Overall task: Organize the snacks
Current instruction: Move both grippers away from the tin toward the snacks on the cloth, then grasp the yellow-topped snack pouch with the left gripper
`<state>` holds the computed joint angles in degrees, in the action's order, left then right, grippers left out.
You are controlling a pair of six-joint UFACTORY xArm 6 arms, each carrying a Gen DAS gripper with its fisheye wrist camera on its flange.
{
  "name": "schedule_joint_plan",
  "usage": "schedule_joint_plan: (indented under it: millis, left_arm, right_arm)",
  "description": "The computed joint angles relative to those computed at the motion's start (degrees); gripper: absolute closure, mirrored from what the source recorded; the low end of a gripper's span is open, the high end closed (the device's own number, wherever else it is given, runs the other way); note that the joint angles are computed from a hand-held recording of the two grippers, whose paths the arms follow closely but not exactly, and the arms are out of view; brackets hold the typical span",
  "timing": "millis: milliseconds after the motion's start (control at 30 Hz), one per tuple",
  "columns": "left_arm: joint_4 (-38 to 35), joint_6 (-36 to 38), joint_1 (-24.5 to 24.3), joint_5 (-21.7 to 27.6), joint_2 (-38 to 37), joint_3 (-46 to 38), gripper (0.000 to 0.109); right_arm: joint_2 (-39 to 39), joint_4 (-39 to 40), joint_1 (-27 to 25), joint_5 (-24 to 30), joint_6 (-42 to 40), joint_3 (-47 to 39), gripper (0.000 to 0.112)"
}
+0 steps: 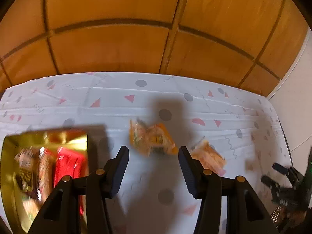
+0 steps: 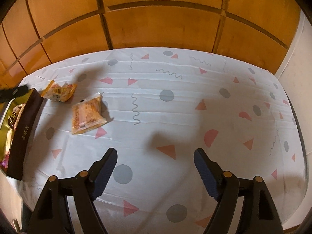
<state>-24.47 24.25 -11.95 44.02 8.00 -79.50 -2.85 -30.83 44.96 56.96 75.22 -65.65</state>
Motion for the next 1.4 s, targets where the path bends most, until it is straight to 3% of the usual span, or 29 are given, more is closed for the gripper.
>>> schedule_joint_plan:
  millis: [233, 333, 467, 600, 800, 900, 1033, 1233, 1400]
  left_arm:
    - [7.5, -6.1, -1.8, 1.8, 12.3, -12.6, 0.055]
    - [4.7, -5.1, -1.7, 2.3, 11.8, -10.7, 0.055]
    - [-4.4, 3.9, -1.9, 1.3, 5.0, -0.9, 0.057]
    - [-12.5, 12.2, -1.7, 4.8, -2.9, 8.7, 0.057]
    - [-12.5, 17.1, -0.8, 5.1, -11.8, 16.5, 0.056]
    - [-10.2, 13.9, 0.7, 5.1, -9.8, 12.7, 0.055]
    - [-7.1, 3.6, 1.8, 7.9, -2.6, 3.1, 0.054]
    - [-0.3, -6.8, -0.5, 10.4, 9.4, -11.4, 0.039]
    - [4.4, -12.5, -1.7, 13.0, 15.0, -15.7, 0.038]
  right_arm:
    - [-0.5, -0.6, -0.2, -1.6, 0.0, 0.5, 0.030]
    - [-0.7, -0.7, -0.4, -1.8, -0.3, 0.8, 0.030]
    - [-1.3, -0.6, -0.7, -2.1, 0.7, 1.3, 0.029]
    - [-1.1, -0.7, -0.7, -1.3, 0.5, 0.9, 0.029]
    - [-1.1, -1.2, -0.5, 0.0, 1.1, 0.7, 0.029]
    - [-1.2, -1.8, -0.4, 0.1, 1.3, 0.7, 0.029]
    - [-1.0, -2.0, -0.3, 0.2, 1.0, 0.4, 0.028]
    - [-1.3, -2.0, -0.3, -0.7, 1.0, 0.7, 0.027]
    - [-1.5, -2.0, -0.4, -1.0, 1.2, 0.9, 0.027]
